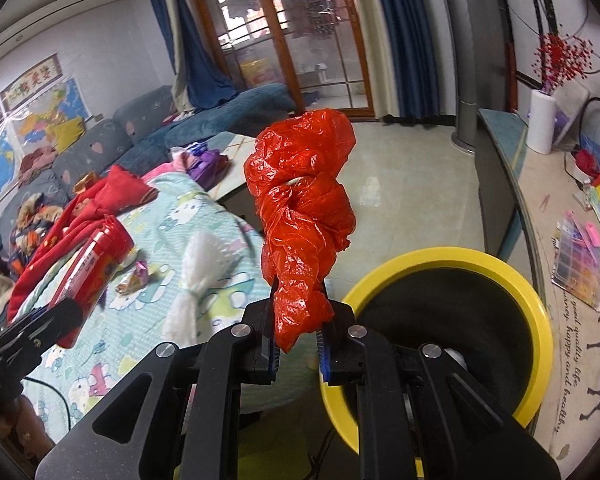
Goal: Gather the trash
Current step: 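Carry the red can with the left tool while the right tool carries the red bag to the bin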
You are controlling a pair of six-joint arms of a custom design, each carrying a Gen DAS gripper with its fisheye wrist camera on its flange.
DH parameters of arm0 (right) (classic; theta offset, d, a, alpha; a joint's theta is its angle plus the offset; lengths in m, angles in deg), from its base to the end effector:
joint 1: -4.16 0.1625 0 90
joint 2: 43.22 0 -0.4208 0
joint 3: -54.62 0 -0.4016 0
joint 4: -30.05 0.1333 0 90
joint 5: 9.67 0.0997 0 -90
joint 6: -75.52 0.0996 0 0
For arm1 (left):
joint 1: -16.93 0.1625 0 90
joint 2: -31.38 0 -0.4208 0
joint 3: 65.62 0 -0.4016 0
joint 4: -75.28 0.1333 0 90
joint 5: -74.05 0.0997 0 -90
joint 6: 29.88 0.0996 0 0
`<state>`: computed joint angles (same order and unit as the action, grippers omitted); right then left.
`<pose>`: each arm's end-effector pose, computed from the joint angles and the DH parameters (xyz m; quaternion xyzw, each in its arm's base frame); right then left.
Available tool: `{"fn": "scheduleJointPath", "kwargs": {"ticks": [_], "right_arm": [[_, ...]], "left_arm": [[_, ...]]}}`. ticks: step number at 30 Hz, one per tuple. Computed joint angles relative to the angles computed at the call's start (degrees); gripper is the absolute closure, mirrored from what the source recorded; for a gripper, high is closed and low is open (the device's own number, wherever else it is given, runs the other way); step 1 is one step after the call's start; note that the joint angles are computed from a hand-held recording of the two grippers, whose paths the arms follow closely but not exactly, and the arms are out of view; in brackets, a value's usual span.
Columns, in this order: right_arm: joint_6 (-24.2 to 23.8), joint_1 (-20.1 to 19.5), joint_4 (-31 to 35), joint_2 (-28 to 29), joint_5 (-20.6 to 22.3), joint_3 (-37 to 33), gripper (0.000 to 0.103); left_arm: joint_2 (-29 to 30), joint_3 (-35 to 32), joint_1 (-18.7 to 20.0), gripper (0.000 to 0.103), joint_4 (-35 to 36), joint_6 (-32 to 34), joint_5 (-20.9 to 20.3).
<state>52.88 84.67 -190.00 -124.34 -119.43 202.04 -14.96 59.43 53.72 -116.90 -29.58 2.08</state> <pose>0.0398 -0.3661 0.2585 0.0058 -0.8415 0.4596 0.2840 -0.3008 -0.4299 0.0259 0.4069 0.8778 -0.2482 0.0479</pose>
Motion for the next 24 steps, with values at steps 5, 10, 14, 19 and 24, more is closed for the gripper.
{"fn": "scheduleJointPath", "kwargs": {"ticks": [5,10,14,19,24], "right_arm": [[1.4,-2.53,0.45,-2.25,0.52,0.96,0.089],[1.47,-5.19,0.34,-3.96,1.17,2.11,0.089],[1.99,-7.72,0.12,-5.21,2.04,3.24,0.089],[2.92,-10.36,1.25,-7.07,2.33,4.05,0.089],[4.54,-12.78,2.88,-8.92,2.35,4.56,0.088]], "left_arm": [[2.04,-1.02,-0.96,0.076,0.54,0.75,-1.09],[3.94,-2.03,-1.44,0.076,1.23,1.64,-2.23],[5.16,-2.95,-1.73,0.076,2.21,2.52,-2.84],[6.47,-3.88,-2.12,0.076,3.11,3.37,-3.74],[8.43,-5.11,-2.55,0.076,3.65,4.67,-4.62]]}}
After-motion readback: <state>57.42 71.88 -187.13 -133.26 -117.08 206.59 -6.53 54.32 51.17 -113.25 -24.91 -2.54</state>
